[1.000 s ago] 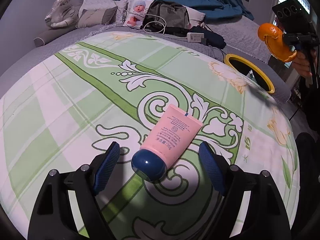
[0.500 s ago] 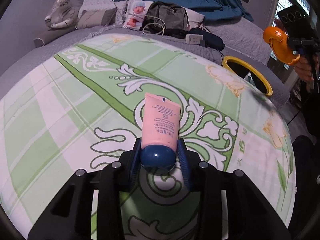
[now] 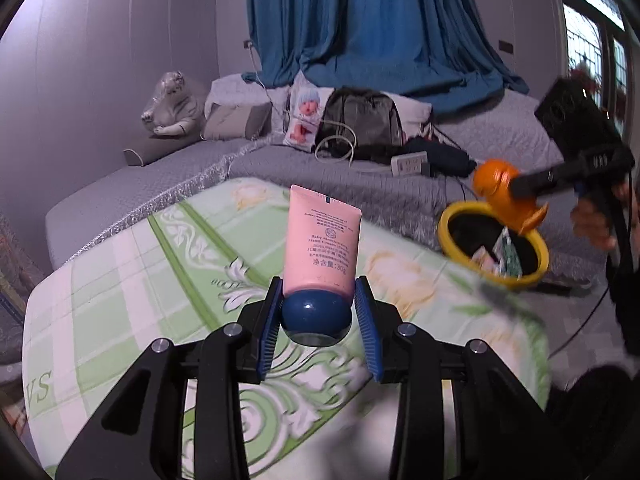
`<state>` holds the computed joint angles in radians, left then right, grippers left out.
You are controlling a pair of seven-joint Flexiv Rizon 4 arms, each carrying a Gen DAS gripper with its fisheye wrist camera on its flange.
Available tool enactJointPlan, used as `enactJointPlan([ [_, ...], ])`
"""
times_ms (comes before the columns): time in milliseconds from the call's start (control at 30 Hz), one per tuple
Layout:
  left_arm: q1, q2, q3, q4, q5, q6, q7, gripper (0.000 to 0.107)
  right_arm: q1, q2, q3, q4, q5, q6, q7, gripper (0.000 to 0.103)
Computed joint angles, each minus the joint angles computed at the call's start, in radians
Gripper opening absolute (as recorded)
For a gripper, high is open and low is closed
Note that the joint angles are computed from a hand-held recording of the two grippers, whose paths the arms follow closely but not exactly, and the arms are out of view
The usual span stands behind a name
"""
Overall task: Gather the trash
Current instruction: 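Carry the orange and pink tube over the bin and open both grippers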
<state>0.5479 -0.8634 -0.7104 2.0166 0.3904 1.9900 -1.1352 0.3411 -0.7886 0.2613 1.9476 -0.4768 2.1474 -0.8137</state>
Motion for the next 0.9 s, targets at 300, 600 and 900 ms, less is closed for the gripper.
enactJointPlan([
  [300,-0.363,0.116,0.2,-0.06,-0.126,0.105,-0.129,0.034,0.083,0.069,-0.108,0.154,0.309,0.183,-0.077,0.04],
  [600,-0.632,0.05,0.301,-0.249,-0.201,0.022,-0.144,0.034,0.119,0.065,-0.185,0.244,0.608,0.259,-0.137,0.04],
  [900,-0.8,-0.071,0.346,-0.433,-0.289,-0.045,-0.078,0.034,0.041,-0.021,-0.183,0.243,0.622,0.251,-0.094,0.04],
])
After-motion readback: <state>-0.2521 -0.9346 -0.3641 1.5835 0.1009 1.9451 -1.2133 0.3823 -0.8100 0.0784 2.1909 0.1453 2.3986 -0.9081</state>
